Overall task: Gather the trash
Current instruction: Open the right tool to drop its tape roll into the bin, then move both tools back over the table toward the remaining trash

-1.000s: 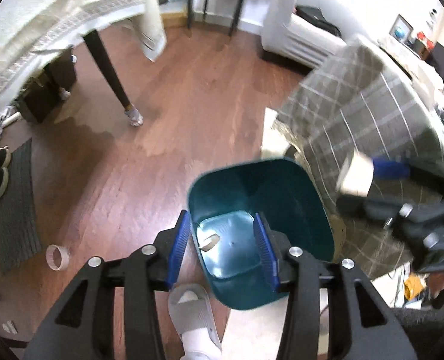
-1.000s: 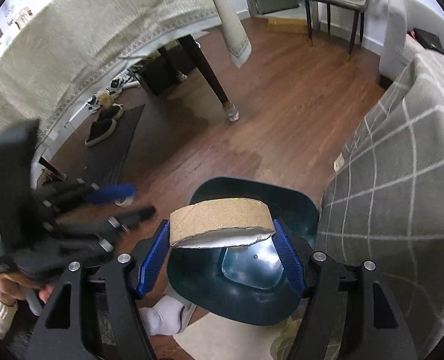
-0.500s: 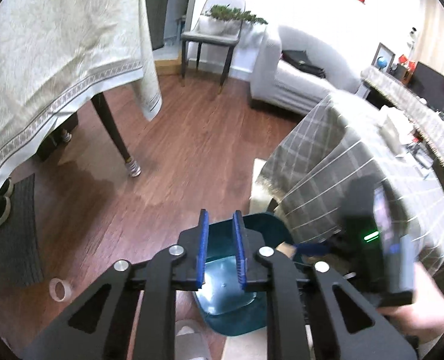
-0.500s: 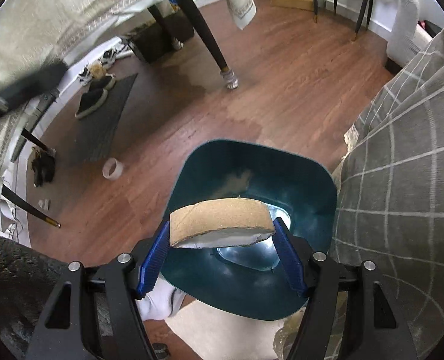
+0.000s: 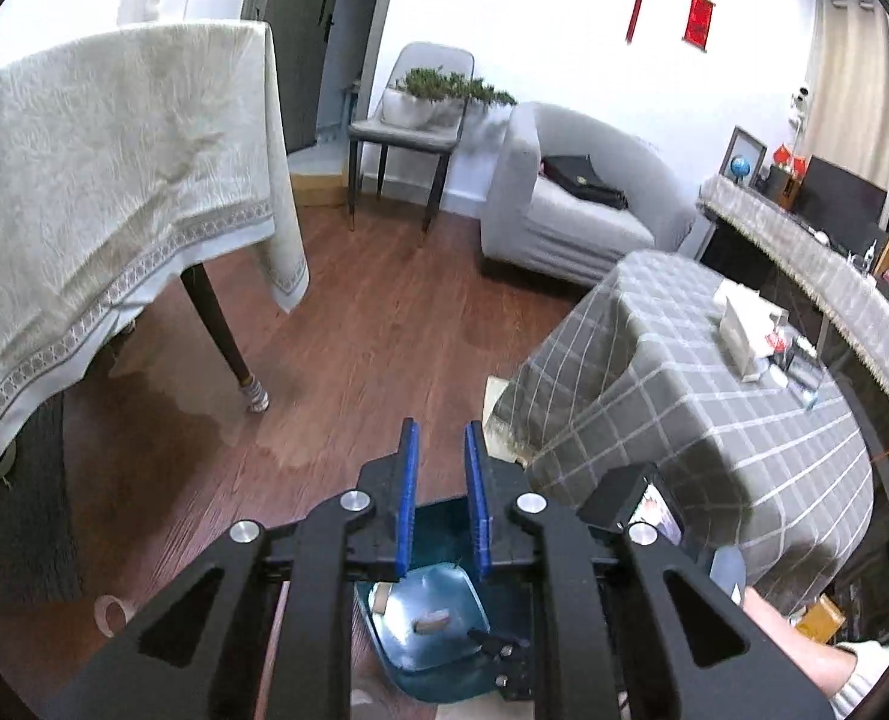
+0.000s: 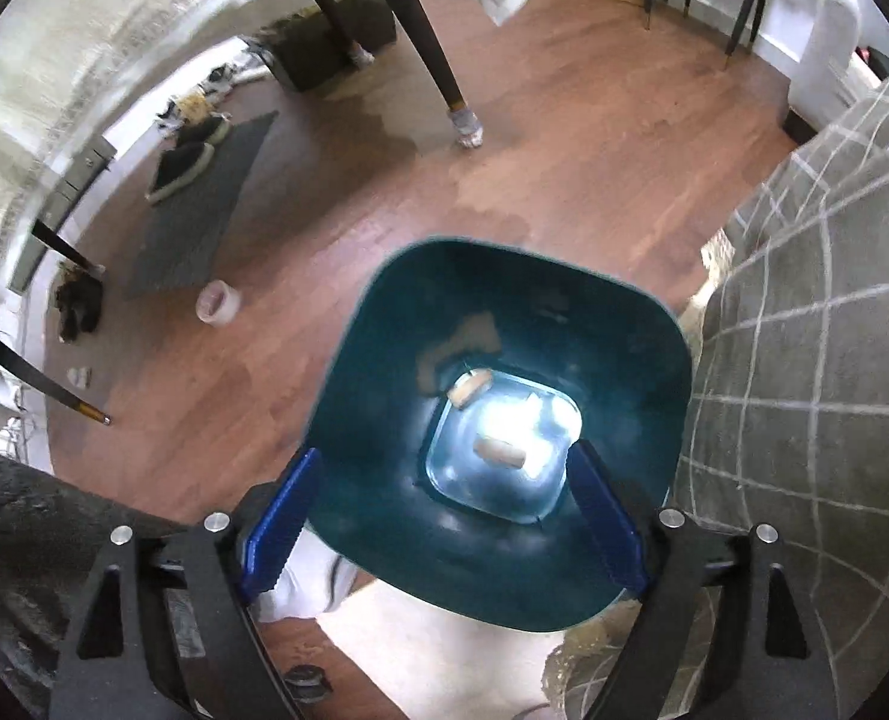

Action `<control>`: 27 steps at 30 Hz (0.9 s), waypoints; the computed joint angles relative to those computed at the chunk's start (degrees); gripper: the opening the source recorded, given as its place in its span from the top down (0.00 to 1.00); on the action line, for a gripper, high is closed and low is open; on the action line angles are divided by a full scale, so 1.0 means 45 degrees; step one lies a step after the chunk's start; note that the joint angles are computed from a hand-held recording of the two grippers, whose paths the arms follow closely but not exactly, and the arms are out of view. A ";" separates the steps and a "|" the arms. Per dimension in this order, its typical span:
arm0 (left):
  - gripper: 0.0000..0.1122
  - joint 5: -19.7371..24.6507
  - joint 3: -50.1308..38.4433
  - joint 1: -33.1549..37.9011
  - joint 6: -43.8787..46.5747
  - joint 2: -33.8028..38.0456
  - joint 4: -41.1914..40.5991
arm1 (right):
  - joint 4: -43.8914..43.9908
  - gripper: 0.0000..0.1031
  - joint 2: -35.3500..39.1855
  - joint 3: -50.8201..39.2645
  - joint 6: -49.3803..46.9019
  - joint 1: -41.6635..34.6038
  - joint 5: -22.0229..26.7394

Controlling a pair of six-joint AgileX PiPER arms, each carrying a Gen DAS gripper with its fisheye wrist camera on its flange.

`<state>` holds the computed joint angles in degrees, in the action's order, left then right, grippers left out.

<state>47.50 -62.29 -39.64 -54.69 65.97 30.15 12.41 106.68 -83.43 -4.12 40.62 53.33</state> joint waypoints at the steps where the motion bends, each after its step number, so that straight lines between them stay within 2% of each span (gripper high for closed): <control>1: 0.85 0.0012 -0.0172 -0.0037 -0.0109 0.0037 0.0148 | 0.0191 0.18 -0.0196 -0.0004 -0.0172 -0.0075 -0.0052; 3: 0.85 0.0136 -0.0463 -0.0104 -0.0190 0.0135 0.0344 | 0.0721 0.20 -0.0738 -0.0029 -0.0708 -0.0346 -0.0199; 4: 0.85 0.0237 -0.0648 -0.0182 -0.0304 0.0213 0.0580 | 0.0806 0.25 -0.0931 -0.0086 -0.0824 -0.0398 -0.0267; 8: 0.85 0.0204 -0.1202 -0.0036 -0.0368 0.0429 0.0666 | 0.0980 0.28 -0.1903 -0.0447 -0.1360 -0.0613 -0.0521; 13: 0.84 0.0275 -0.1854 -0.0466 -0.1159 0.0888 0.1679 | 0.1028 0.35 -0.2564 -0.0919 -0.1976 -0.1262 -0.0393; 17: 0.78 0.0159 -0.2443 -0.0678 -0.1540 0.1526 0.2016 | 0.0985 0.40 -0.3034 -0.0882 -0.2421 -0.1801 -0.0345; 27: 0.61 -0.0073 -0.4062 -0.1027 -0.1265 0.3342 0.1717 | 0.1658 0.44 -0.3761 -0.0740 -0.3563 -0.3758 -0.0417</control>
